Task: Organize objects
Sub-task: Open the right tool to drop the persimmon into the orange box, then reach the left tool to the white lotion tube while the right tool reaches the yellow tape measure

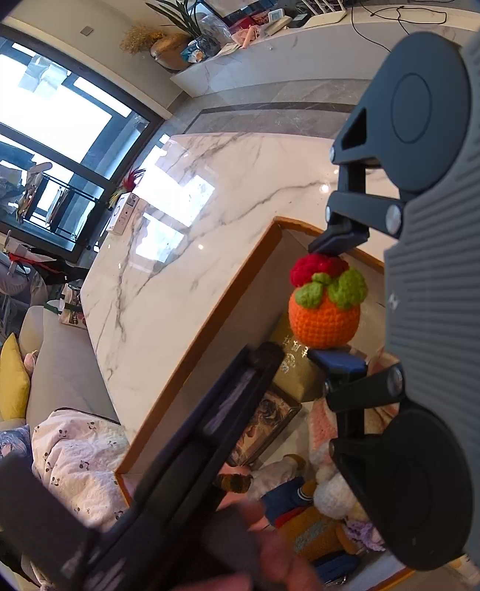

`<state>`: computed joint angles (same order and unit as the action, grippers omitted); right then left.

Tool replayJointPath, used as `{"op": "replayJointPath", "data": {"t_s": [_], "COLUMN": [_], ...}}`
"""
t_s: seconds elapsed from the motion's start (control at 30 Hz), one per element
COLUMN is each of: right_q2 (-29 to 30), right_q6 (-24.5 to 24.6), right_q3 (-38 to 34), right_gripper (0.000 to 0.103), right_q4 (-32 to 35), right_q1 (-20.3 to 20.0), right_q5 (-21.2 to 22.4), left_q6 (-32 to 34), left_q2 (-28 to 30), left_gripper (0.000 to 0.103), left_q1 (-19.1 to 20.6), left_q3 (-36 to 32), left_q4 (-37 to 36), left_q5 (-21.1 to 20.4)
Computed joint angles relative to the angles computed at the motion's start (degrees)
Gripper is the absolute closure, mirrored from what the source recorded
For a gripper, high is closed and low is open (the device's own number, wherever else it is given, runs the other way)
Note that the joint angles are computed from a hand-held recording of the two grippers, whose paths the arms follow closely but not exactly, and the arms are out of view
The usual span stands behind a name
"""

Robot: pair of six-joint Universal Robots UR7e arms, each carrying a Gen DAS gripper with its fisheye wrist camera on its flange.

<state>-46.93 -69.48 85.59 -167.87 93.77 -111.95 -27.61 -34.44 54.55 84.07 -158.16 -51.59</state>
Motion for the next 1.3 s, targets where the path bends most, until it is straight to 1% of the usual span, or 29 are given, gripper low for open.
{"op": "replayJointPath", "data": {"t_s": [0.2, 0.37, 0.4, 0.43, 0.5, 0.57, 0.63, 0.73, 0.87, 0.93, 1.0, 1.13, 1.17, 1.2, 1.23, 1.3], "right_q2": [0.2, -0.2, -0.3, -0.3, -0.9, -1.8, -2.9, -5.3, -9.6, -12.2, -14.6, -19.2, -20.4, -21.4, -22.4, -23.8], "right_q6": [-0.8, -1.1, -1.2, -1.5, -1.5, -0.6, 0.7, 3.8, 8.9, 11.5, 14.2, 18.1, 19.3, 20.6, 21.6, 22.6], "right_q3": [0.2, 0.9, 1.3, 1.5, 2.3, 3.0, 4.0, 6.2, 10.4, 12.8, 15.5, 21.5, 22.9, 24.3, 25.6, 28.1], "right_gripper": [0.047, 0.043, 0.039, 0.038, 0.038, 0.038, 0.038, 0.038, 0.038, 0.045, 0.046, 0.052, 0.054, 0.06, 0.063, 0.064], "right_q4": [-0.6, -1.4, -2.0, -3.0, -4.1, -4.1, -4.4, -4.7, -4.9, -4.6, -4.6, -6.5, -6.6, -6.4, -6.3, -6.4], "right_q1": [0.3, 0.7, 0.8, 1.0, 1.1, 1.2, 1.2, 1.3, 1.1, 1.0, 0.9, 0.6, 0.3, 0.0, -0.3, -1.1], "right_q5": [-1.4, -2.1, -2.3, -2.7, -3.1, -3.1, -2.8, -1.9, 0.7, 2.4, 3.9, 5.9, 6.3, 6.7, 7.0, 6.9], "left_q6": [-1.5, -1.5, -1.4, -1.3, -0.9, -0.3, 0.4, 1.5, 2.5, 2.9, 2.7, 1.4, 1.2, 0.7, -0.2, -3.1], "left_q2": [-2.8, -4.8, -5.2, -5.6, -6.4, -7.3, -8.2, -9.9, -12.3, -13.4, -14.3, -15.9, -16.3, -16.6, -16.9, -16.7], "left_gripper": [0.034, 0.034, 0.034, 0.034, 0.034, 0.034, 0.034, 0.035, 0.036, 0.036, 0.036, 0.036, 0.036, 0.036, 0.036, 0.036], "left_q1": [-1.1, -2.0, -2.2, -2.5, -3.2, -4.1, -5.2, -7.1, -9.7, -11.2, -12.6, -14.9, -15.3, -15.5, -15.6, -15.6], "left_q3": [2.8, 5.5, 6.0, 6.4, 7.3, 8.6, 9.8, 12.5, 15.9, 17.5, 19.2, 22.5, 23.4, 24.2, 24.9, 25.8], "left_q4": [0.2, 0.0, 0.1, 0.2, 0.9, 1.0, 1.8, 0.9, 0.0, -0.1, -0.7, -1.3, -1.4, -1.5, -1.2, 0.4], "left_q5": [2.5, 2.8, 2.9, 3.0, 3.1, 3.7, 4.3, 4.7, 4.4, 4.0, 3.9, 3.1, 2.5, 1.7, 1.1, 1.1]}}
